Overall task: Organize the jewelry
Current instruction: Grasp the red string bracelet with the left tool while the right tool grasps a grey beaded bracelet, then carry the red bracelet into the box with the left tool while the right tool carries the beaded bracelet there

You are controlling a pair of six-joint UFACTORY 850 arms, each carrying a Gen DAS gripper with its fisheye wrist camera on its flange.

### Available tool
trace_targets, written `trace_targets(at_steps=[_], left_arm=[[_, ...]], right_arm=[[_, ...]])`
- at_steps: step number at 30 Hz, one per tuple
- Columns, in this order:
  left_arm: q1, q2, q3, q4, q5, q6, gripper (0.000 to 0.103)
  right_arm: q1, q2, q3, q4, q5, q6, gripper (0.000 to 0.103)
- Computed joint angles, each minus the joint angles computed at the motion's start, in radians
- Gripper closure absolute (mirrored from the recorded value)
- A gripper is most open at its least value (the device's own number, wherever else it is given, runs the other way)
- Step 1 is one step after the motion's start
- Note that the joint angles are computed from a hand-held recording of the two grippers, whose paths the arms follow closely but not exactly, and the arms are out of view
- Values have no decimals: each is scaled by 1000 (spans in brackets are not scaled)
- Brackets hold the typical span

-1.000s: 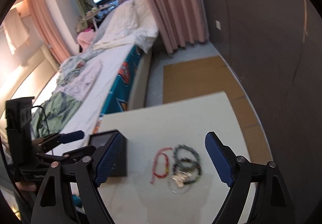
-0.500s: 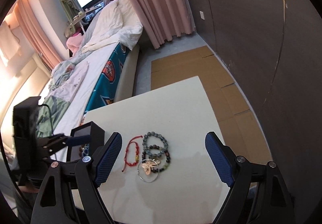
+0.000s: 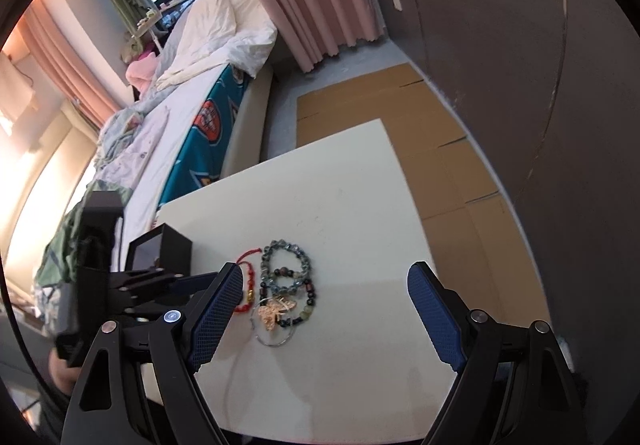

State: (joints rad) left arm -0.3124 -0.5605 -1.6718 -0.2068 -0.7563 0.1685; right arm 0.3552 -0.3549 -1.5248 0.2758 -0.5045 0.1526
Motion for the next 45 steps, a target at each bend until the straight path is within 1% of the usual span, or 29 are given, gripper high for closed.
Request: trace_targets(at_steps=[3, 4, 7, 9, 11, 12, 13, 14, 16, 18, 20, 23, 24, 26, 29, 35, 37, 40, 43, 45], left_arm=[[-13, -16, -5, 47, -2, -23, 70], [-16, -21, -7, 60, -4, -30, 73], [-22, -27, -4, 104, 9, -59, 76], [-21, -35, -10, 108, 2, -62, 78], [-14, -32, -5, 64, 5, -24, 85], [-14, -32, -5, 59, 0, -15, 93], [-17, -34, -6, 76, -7, -20, 95], [-18, -29, 3, 77, 7, -18, 96], [-14, -27, 5, 51, 2, -2, 96], [-12, -10, 20, 29, 18, 25, 96], [-13, 11, 39, 41, 45, 28, 96], [1, 28, 46, 15, 60, 41, 96], [6, 32, 46, 8, 64, 43, 96], [18, 45, 50, -11, 76, 51, 96], [31, 69, 66, -21, 106, 53, 96], [59, 87, 70, -52, 135, 66, 96], [67, 92, 74, -65, 141, 70, 96], [79, 101, 80, -80, 145, 82, 96], [90, 115, 94, -98, 158, 97, 96], [97, 125, 103, -109, 166, 107, 96]], right_arm=[[-8, -6, 3, 33, -11, -32, 18], [-12, -9, 1, 39, -14, -40, 18], [-21, -11, 3, 70, -21, -57, 18], [-25, -15, 4, 84, -23, -63, 18], [-27, -21, -1, 80, -28, -60, 18], [-28, -29, -7, 84, -34, -61, 18], [-28, -31, -7, 91, -36, -65, 18], [-28, -38, -12, 101, -41, -73, 18], [-25, -57, -28, 108, -56, -74, 20], [-23, -72, -39, 125, -69, -83, 27], [-21, -89, -54, 150, -87, -100, 34], [-15, -109, -71, 166, -102, -111, 36], [-13, -116, -77, 169, -106, -113, 39], [-11, -128, -87, 182, -115, -120, 48], [-9, -156, -110, 210, -133, -130, 59], [-2, -209, -162, 205, -159, -105, 68], [6, -232, -191, 173, -172, -74, 72], [18, -267, -236, 120, -193, -22, 73], [37, -297, -278, 25, -210, 47, 73], [47, -313, -301, -20, -224, 73, 77]])
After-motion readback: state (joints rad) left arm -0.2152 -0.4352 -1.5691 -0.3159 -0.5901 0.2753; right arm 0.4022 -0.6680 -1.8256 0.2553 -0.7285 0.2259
